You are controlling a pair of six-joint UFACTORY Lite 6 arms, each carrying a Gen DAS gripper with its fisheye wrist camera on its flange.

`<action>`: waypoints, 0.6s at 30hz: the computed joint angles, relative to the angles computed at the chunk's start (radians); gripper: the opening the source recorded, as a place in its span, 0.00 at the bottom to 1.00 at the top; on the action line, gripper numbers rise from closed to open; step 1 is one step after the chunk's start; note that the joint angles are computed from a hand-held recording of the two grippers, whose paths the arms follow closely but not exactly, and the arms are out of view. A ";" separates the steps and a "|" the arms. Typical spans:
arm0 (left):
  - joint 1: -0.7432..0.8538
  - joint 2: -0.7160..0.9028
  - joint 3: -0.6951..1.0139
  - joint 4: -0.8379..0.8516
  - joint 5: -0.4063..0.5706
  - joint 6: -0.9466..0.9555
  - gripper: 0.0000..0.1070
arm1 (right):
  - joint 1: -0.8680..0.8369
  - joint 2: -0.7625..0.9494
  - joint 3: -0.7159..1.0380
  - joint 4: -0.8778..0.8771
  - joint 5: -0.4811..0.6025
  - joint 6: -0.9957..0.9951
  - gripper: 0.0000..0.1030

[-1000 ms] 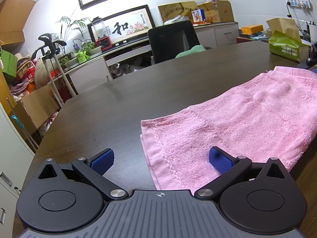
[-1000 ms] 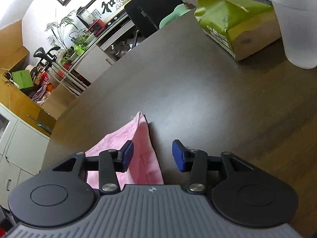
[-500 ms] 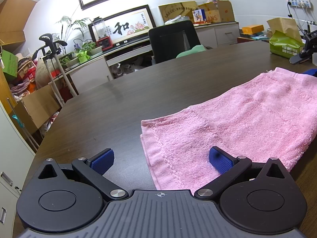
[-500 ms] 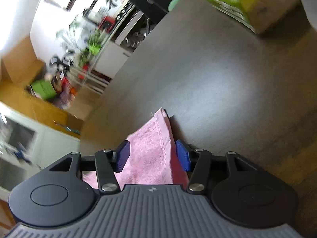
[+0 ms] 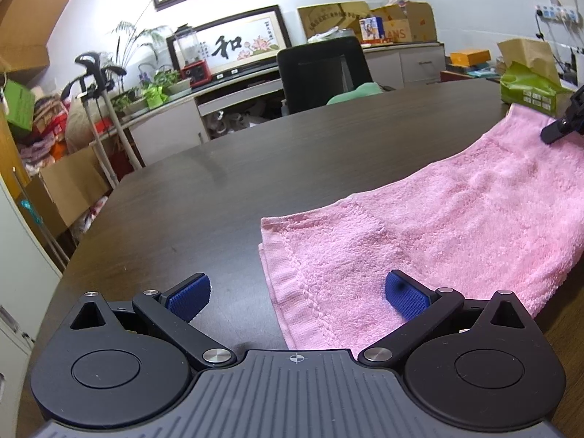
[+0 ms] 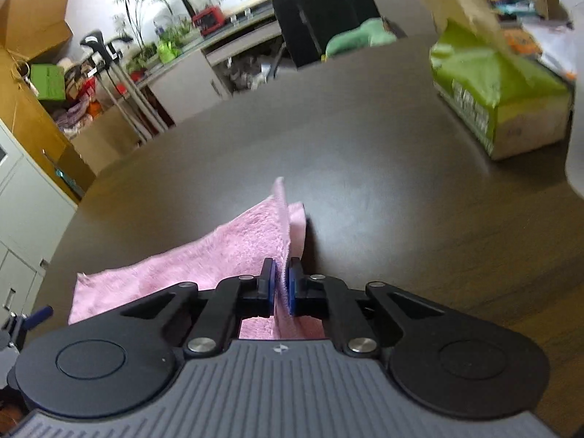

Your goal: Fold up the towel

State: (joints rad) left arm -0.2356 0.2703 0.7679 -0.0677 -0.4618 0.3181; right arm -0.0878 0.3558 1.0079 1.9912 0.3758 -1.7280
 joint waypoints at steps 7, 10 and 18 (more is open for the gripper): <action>-0.003 -0.030 -0.024 -0.092 -0.027 0.086 0.96 | 0.060 -0.140 -0.049 -0.081 -0.064 0.077 0.07; 0.042 -0.066 -0.026 -0.010 0.010 0.007 0.96 | 0.101 -0.185 -0.035 -0.217 -0.092 0.237 0.07; 0.149 -0.155 -0.126 0.152 -0.058 0.011 0.96 | 0.274 -0.167 0.110 -0.694 -0.120 0.799 0.07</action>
State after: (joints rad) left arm -0.0866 0.1155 0.6422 0.0848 -0.5202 0.3294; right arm 0.1864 0.1891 1.1183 1.2973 0.2558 -0.9288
